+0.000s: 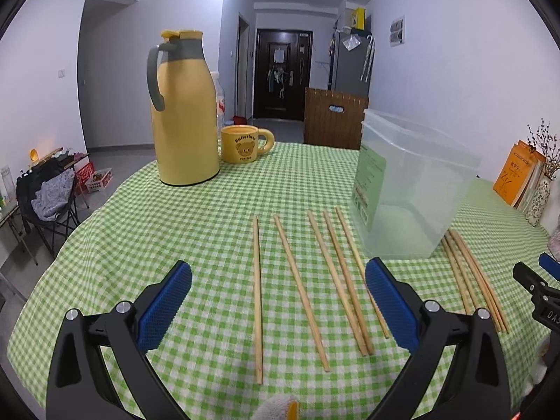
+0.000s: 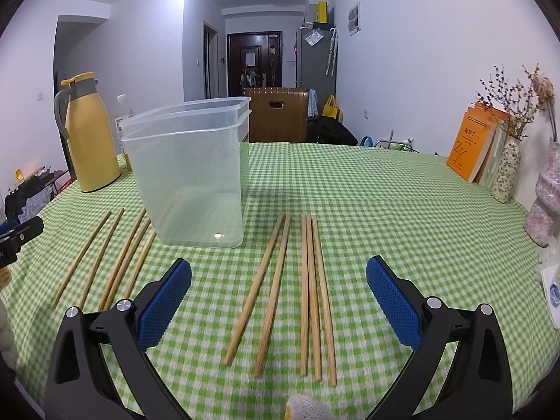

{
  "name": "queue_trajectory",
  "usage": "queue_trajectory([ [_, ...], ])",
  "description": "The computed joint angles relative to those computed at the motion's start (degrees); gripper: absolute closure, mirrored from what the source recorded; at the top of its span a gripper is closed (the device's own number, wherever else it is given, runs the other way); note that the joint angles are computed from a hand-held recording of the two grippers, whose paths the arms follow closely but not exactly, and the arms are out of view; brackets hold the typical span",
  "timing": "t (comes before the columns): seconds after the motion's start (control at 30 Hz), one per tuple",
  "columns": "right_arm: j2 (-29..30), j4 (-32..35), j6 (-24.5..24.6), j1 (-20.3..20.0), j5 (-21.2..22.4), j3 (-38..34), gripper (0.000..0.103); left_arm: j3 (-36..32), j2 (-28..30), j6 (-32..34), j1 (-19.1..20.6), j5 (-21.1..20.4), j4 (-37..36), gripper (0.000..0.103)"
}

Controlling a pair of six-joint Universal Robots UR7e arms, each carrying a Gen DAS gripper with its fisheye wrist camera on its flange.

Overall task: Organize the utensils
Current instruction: 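Lower the left tool onto a single bamboo chopstick and close it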

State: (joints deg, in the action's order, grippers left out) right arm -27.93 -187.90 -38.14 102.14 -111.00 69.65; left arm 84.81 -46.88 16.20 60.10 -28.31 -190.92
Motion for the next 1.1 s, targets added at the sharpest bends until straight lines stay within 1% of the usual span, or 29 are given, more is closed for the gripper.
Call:
queue_trajectory([
  [0.1,1.0,0.0,-0.4,-0.3,0.4,-1.5,0.006,-1.4,-1.4,-6.9,1.2,-1.0,10.1,0.007],
  [0.17,1.5,0.6,-0.2,-0.5,0.7,-2.4,0.006,-2.3,-2.0,-10.7,1.8,-1.1,15.4,0.007],
  [0.27,1.8,1.8,0.2,-0.9,1.1,-3.2,0.006,-3.9,-2.3,-14.0,2.4,-0.8,21.2,0.007],
  [0.3,1.9,2.0,0.3,-1.0,1.2,-3.4,0.006,-5.0,-2.1,-15.3,2.7,0.1,24.3,0.007],
  [0.37,2.0,2.7,0.6,-1.2,1.6,-3.6,0.006,-6.8,-1.9,-18.1,3.1,0.3,29.7,0.007],
  [0.47,2.0,3.1,0.8,-1.4,2.2,-3.8,0.006,-9.6,-2.1,-25.4,3.9,-0.1,41.1,0.008],
  [0.53,2.0,2.7,0.6,-1.5,2.8,-3.6,0.006,-11.1,-2.0,-28.4,4.4,-0.2,46.0,0.013],
  [0.57,2.0,2.5,0.5,-1.5,3.0,-3.5,0.006,-12.2,-1.8,-29.9,4.7,-0.5,48.8,0.018],
  [0.63,2.0,2.2,0.5,-1.6,3.4,-3.5,0.006,-15.2,-1.3,-35.1,5.4,-0.8,57.8,0.024],
  [0.7,2.0,2.4,0.6,-1.8,3.7,-3.5,0.006,-18.9,-0.6,-40.4,6.5,-3.1,66.8,0.036],
  [0.73,2.1,2.5,0.7,-1.8,3.7,-3.7,0.006,-20.9,-0.1,-43.0,7.0,-4.1,71.3,0.041],
  [0.77,2.2,2.7,0.9,-1.8,3.7,-3.8,0.006,-22.8,0.5,-45.2,7.4,-5.2,75.2,0.051],
  [0.8,2.1,2.9,1.1,-1.9,3.9,-3.8,0.006,-24.9,1.1,-47.1,8.0,-6.9,78.8,0.057],
  [0.87,2.1,2.9,1.2,-1.9,4.2,-3.8,0.006,-28.2,2.3,-49.4,8.7,-8.1,83.9,0.067],
  [0.9,2.1,2.9,1.2,-1.9,4.2,-3.8,0.006,-29.3,2.8,-49.7,8.8,-8.5,85.2,0.070],
  [1.0,2.1,3.1,1.2,-2.0,4.5,-3.8,0.006,-32.7,4.2,-50.8,9.3,-9.6,89.2,0.078],
  [1.03,2.1,3.0,1.2,-2.0,4.5,-3.7,0.006,-32.8,4.3,-50.6,9.6,-9.9,89.3,0.079],
  [1.1,2.0,3.1,1.3,-2.0,4.8,-3.6,0.006,-35.4,5.5,-51.6,9.6,-10.6,92.3,0.080],
])
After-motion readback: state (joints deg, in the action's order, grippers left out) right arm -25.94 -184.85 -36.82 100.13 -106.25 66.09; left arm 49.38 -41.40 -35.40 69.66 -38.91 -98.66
